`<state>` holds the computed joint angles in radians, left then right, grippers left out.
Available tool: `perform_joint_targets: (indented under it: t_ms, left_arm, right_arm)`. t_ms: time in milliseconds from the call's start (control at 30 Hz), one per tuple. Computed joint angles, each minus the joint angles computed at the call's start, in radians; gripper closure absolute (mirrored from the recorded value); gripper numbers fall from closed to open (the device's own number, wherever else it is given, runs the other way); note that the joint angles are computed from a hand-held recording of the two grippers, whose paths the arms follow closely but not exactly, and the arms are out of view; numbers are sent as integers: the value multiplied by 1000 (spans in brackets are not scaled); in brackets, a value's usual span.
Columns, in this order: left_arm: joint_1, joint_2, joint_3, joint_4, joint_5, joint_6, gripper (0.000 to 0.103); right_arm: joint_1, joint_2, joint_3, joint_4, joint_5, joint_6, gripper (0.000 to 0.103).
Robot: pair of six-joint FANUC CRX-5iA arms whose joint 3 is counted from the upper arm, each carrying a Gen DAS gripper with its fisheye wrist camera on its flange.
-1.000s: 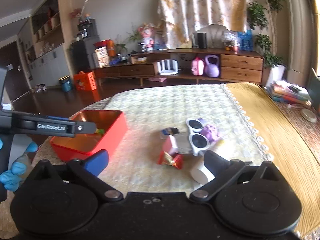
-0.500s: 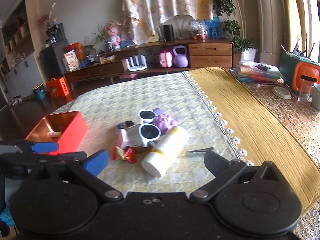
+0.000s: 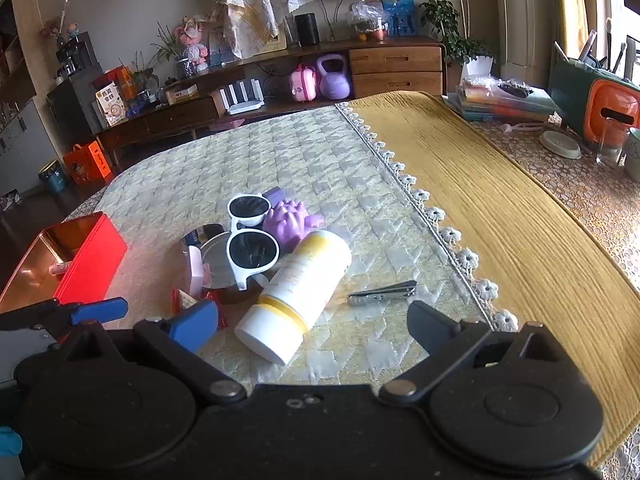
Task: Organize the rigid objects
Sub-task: 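Move both grippers back toward the snack packet and white bottle, then grasp the snack packet with the left gripper while the right gripper grasps the white bottle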
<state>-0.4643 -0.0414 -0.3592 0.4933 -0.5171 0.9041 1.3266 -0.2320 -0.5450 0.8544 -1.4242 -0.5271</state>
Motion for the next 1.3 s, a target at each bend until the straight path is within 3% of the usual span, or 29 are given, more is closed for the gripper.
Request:
perform_joint_targets:
  t_ms: [733,1033,1300]
  left_arm:
    - [-46,81,-7,68,89,-73,20]
    - [-50,82,-11,80,95,-92,40]
    - [-47,83,-6,89,84,-101,55]
  right_arm:
    - [-153,72,34,-69,156,103,19]
    - [-167,82,38,-85,172,104,27]
    - [-156,70,25,-67,176,70,44]
